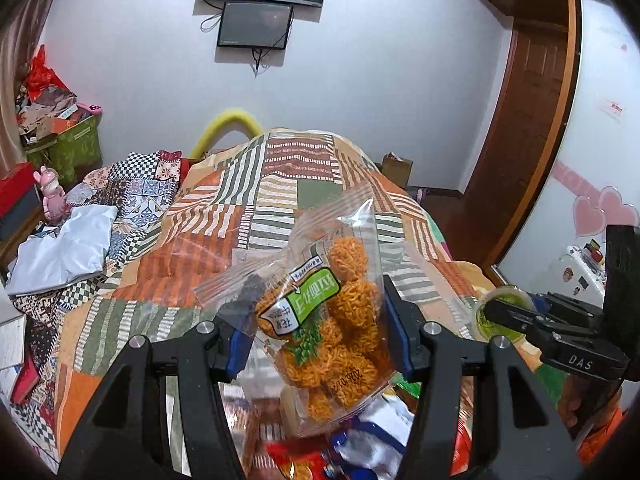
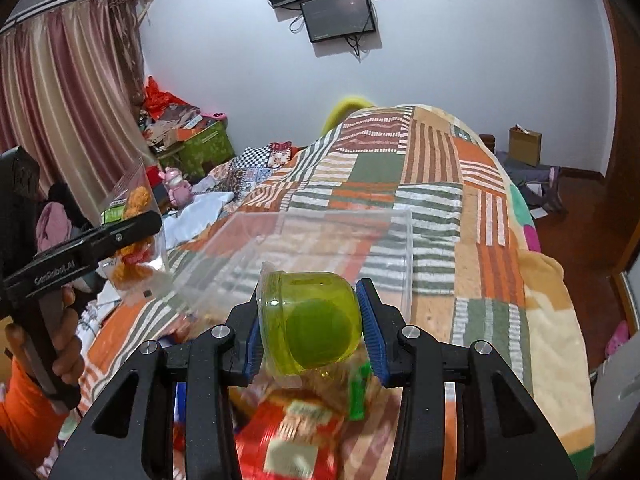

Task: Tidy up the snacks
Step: 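Release the puff bag into the clear box while the right gripper carries the cup over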

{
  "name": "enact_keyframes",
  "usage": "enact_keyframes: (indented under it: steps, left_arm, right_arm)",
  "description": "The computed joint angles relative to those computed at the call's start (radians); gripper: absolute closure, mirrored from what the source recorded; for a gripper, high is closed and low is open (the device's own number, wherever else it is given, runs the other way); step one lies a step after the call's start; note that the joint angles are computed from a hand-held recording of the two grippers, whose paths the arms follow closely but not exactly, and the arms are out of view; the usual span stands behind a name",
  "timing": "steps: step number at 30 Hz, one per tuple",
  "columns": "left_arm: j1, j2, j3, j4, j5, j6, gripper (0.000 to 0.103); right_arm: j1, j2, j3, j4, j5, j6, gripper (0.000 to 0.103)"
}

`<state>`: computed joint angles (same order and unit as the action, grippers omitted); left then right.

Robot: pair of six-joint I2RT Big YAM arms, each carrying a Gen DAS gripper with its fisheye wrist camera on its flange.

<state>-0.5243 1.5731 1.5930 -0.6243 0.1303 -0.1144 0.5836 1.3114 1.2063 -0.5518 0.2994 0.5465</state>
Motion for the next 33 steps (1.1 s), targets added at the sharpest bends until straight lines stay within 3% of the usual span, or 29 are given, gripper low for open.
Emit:
enact_keyframes:
  steps: [17, 33]
  left_arm:
    - [0.000, 0.239, 0.231, -0.185, -0.007, 0.060, 0.047]
    - [0.000, 0.350, 0.366, -0.313, 0.006, 0.063, 0.047]
  right_arm:
    - [-0.066, 0.170, 0.145, -0.093, -0.064, -0.043, 0.064]
    - [-0.071, 0.277, 0.228, -0.182, -0.123, -0.073, 0.064]
